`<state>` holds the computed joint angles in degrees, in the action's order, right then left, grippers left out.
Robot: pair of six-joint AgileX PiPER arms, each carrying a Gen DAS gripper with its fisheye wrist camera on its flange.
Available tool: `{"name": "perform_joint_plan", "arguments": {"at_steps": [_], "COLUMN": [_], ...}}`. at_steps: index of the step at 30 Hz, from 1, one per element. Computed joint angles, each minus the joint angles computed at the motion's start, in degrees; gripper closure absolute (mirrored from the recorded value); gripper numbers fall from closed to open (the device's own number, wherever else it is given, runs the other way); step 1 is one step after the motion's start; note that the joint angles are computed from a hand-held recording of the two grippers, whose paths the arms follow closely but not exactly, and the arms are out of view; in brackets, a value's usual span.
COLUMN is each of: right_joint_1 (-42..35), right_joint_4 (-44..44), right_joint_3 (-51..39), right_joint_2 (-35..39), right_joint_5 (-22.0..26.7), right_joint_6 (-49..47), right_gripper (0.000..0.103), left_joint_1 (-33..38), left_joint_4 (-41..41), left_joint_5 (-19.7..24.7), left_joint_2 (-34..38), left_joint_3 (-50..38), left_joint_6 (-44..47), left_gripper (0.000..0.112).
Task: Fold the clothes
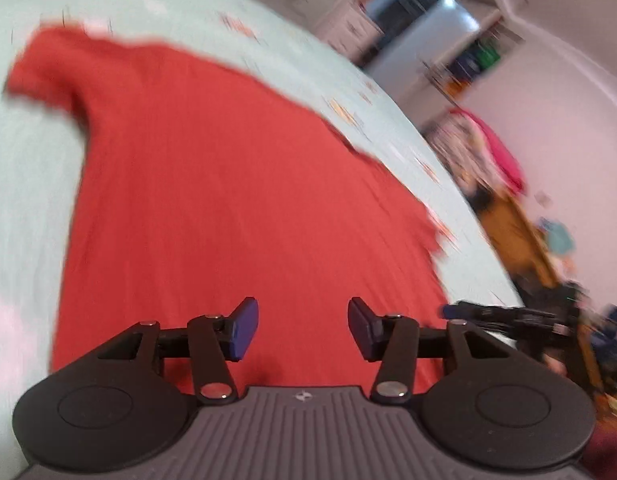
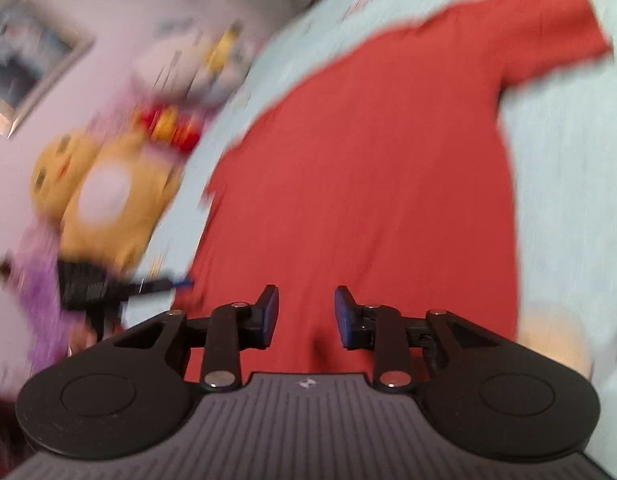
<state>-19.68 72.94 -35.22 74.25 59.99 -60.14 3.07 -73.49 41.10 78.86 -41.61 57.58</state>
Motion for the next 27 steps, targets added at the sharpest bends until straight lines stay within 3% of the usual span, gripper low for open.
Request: {"name": "perform_joint_plan", "arguments": {"at_steps": [2, 4, 6, 9, 11, 16, 19, 22, 25, 27], "right_joint_1": [3.3, 5.1, 3.6, 1.4, 1.8, 5.2, 9.6, 12.3, 15.8, 18.0], "right_joint_4": [7.9, 13.1, 10.9, 5.8, -0.8, 0.0, 5.9, 8.2, 3.1, 2.2], "right_joint_3": [-2.4, -4.4, -2.9, -1.4, -2.9, -13.9, -24.0, -36.9, -48.5, -50.9], "right_joint_2": [6.0, 11.2, 11.7, 12.7, 12.9, 16.2, 22.8, 33.4, 42.0, 45.0], "right_joint_5": [-6.5, -9.8, -6.8, -1.7, 4.3, -0.4, -14.6, -17.9, -21.4, -23.8], "right_joint_6": [-2.8, -4.6, -6.4, -8.1, -6.9, -2.4, 2.7, 9.7, 19.7, 20.4], "right_gripper": [0.072, 0.071, 0.077, 0.076, 0.073, 0.072, 0.07, 0.07, 0.07, 0.072], "left_joint_1": [-4.1, -4.3, -0.6, 5.8, 6.4, 1.0, -2.9, -7.2, -9.3, -9.4], "left_joint_4": [-0.2, 2.3, 5.7, 10.0, 12.3, 5.0, -3.2, 3.3, 10.3, 13.3], "left_joint_5": [-9.5, -10.3, -1.9, 11.9, 16.1, 4.4, -4.4, -10.5, -12.8, -11.7], "left_joint_2": [4.0, 5.6, 4.2, 3.4, 4.6, 11.7, 20.4, 28.9, 36.6, 38.4], "left_joint_3": [-1.8, -2.7, -2.0, -2.0, -3.6, -12.2, -20.5, -33.1, -43.9, -47.0], "left_joint_6": [-2.5, -5.3, -6.3, -6.0, -6.5, -6.2, -5.1, -14.6, -23.6, -25.0], "left_gripper": [0.058, 0.062, 0.06, 0.06, 0.06, 0.059, 0.057, 0.056, 0.055, 0.056]}}
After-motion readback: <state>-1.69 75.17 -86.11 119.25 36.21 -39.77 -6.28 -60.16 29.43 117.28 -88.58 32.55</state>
